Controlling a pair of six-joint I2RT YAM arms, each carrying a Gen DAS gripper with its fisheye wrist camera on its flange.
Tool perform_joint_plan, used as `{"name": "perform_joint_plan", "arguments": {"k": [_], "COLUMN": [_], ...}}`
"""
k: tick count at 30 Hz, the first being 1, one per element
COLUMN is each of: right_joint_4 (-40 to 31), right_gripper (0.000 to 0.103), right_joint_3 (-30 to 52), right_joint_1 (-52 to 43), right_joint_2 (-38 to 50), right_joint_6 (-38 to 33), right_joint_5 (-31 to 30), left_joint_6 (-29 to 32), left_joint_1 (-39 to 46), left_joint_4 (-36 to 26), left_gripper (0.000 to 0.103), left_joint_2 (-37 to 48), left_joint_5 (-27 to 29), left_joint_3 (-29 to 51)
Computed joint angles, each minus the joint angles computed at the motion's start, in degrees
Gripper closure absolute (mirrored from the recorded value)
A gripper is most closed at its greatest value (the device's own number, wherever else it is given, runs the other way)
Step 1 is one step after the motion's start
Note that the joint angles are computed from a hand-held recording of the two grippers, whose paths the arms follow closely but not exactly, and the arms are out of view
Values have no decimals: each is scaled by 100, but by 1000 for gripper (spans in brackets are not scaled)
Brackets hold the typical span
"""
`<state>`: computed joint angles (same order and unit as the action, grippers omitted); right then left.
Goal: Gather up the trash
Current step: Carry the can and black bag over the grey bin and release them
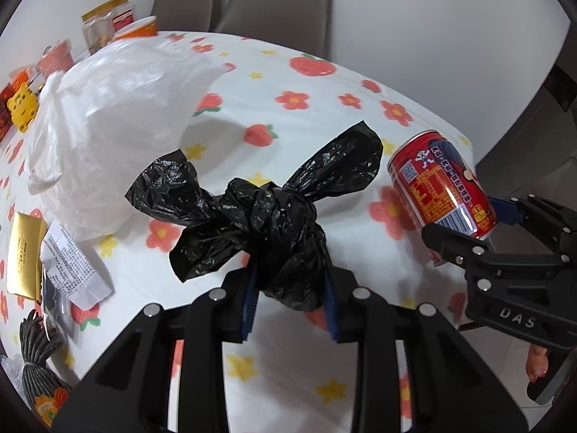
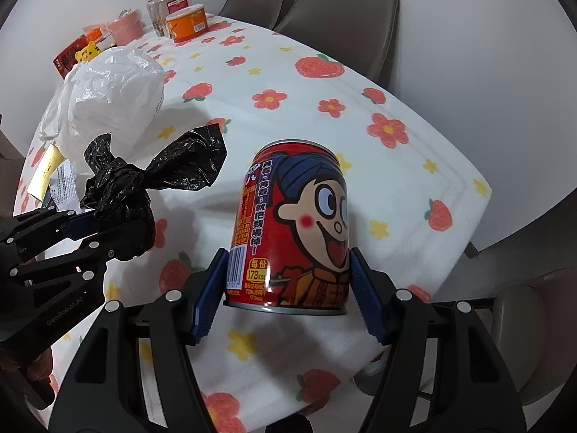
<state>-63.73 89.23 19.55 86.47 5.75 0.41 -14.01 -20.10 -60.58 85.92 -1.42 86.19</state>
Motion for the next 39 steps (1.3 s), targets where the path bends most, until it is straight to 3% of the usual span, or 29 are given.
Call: {"name": "perform_joint_plan", "arguments": {"k": [10, 17, 25, 31, 39], "right_joint_4": [-296, -605, -444, 606, 3142], "right_gripper": [40, 40, 40, 39, 39], "right_joint_3": [-1215, -1944, -2827, -3854, -4959], "right_joint_1": [-2136, -4768, -7345, -8106, -8187], "right_joint_2": [-1507, -2244, -2194, -1699, 249], "right_joint_6": [-828, -2224, -3908, -4515, -4604], "right_joint_5": [-392, -988, -1591, -1669, -1676], "left_joint_6": [-481, -679, -869, -1031, -1090], "left_joint_1": [-1825, -3019, -3912, -4228, -4357], "left_joint_4": [-36, -78, 101, 619, 1353], "left_gripper": [73, 73, 73, 72, 72], "left_joint_2": [814, 1797, 2998, 3937, 5504], "left_joint_5": [-261, -174, 12, 180, 176], "left_joint_3": [853, 1706, 2407, 2476, 2890]}}
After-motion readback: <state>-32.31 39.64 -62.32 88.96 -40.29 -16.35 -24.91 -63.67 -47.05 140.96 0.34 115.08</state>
